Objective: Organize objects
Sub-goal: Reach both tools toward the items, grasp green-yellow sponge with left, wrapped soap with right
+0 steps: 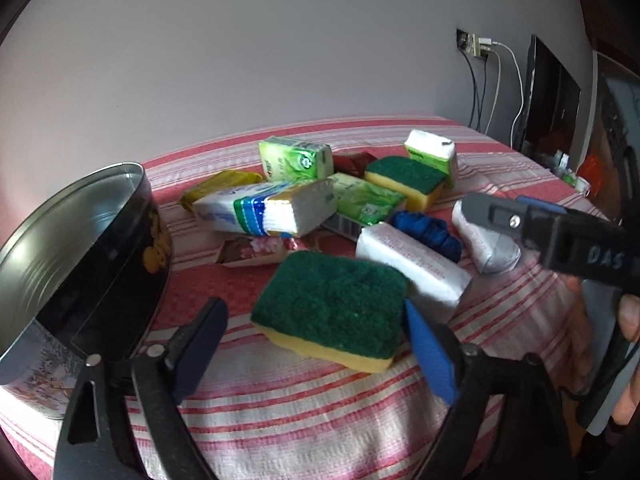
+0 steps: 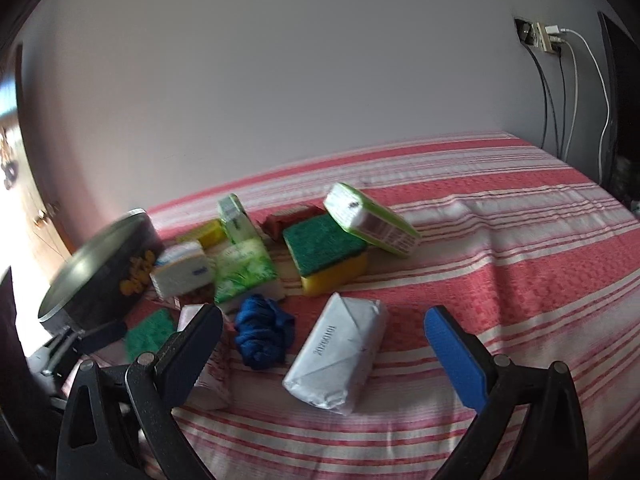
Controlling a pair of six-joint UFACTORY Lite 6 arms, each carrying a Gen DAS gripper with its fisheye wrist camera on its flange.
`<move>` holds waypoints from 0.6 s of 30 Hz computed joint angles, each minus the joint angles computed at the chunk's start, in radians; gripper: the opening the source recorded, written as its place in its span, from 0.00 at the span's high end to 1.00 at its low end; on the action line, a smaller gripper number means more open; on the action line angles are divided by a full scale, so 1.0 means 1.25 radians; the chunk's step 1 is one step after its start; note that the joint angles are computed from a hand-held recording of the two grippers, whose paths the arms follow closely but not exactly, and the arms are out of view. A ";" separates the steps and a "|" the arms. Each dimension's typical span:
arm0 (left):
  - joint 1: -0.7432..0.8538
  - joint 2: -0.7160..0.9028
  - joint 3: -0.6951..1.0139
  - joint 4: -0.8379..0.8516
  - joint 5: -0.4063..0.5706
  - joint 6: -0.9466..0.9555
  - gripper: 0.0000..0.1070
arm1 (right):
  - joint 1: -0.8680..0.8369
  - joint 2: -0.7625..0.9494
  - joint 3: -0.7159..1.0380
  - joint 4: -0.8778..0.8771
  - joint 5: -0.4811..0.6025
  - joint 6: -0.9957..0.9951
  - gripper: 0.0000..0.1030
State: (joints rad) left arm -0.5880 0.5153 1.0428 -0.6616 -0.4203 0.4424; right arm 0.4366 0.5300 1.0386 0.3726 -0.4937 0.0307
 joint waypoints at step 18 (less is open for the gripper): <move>0.000 -0.069 -0.084 -0.027 -0.105 0.004 0.33 | -0.015 0.090 0.150 0.344 0.148 -0.422 0.18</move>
